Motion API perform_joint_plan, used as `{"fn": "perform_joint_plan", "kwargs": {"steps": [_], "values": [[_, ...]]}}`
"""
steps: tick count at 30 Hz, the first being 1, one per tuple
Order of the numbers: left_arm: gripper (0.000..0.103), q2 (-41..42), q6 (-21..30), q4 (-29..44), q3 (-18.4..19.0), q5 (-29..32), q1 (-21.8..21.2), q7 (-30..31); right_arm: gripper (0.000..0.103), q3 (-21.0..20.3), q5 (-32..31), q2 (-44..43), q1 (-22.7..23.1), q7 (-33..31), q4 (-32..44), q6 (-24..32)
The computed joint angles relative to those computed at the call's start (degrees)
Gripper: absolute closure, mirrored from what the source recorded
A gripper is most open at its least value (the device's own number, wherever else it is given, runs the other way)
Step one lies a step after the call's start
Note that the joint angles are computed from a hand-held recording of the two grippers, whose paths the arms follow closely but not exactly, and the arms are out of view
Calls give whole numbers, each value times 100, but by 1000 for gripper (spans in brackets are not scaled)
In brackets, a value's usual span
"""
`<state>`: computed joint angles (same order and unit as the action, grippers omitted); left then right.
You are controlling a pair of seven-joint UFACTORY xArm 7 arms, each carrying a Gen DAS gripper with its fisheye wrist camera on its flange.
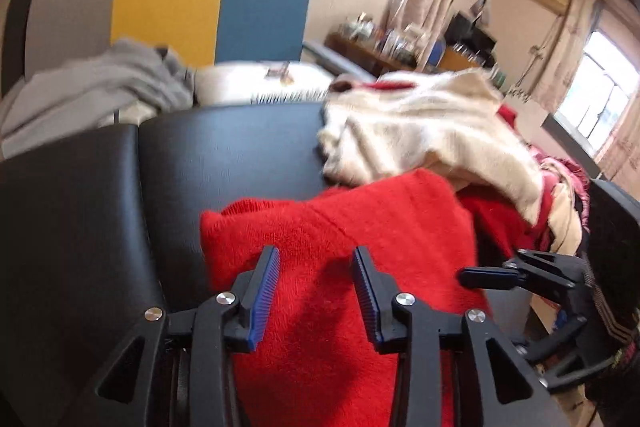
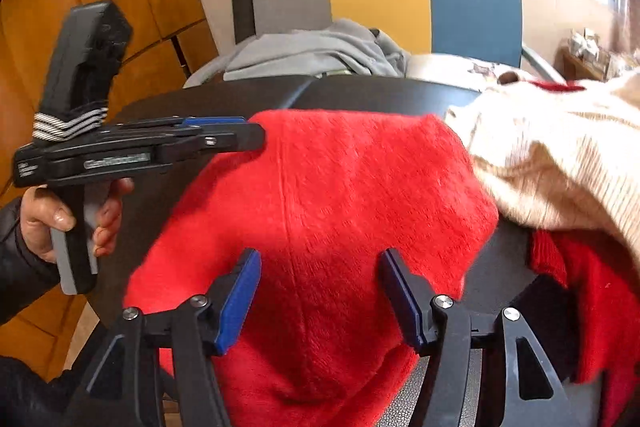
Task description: Fold clothes
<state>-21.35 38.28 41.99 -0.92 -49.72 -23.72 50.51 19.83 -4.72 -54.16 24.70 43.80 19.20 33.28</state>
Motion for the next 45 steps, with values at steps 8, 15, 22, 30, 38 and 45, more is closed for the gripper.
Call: {"fn": "perform_joint_plan", "kwargs": {"steps": [8, 15, 22, 30, 38, 45], "values": [[65, -247, -71, -203, 142, -366, -57, -160, 39, 150, -386, 207, -8, -140, -104, 79], [46, 146, 1776, 239, 1074, -670, 510, 147, 0, -824, 825, -2273, 386, 514, -1197, 164], [42, 1035, 3188, 512, 1164, -1181, 995, 358, 0, -1629, 1576, -2930, 370, 608, -2078, -53], [35, 1444, 3490, 643, 566, -1621, 1360, 683, 0, -2523, 2070, -1168, 997, -443, -2049, -2245], [56, 892, 3186, 121, 166, -1737, 1640, 606, 45, -2099, 1961, -1199, 892, -351, -2071, -2061], [58, -680, 3414, -830, 902, -1324, 2143, 429, 50, -2460, 2042, -45, 2030, -772, -1444, -2807]]}}
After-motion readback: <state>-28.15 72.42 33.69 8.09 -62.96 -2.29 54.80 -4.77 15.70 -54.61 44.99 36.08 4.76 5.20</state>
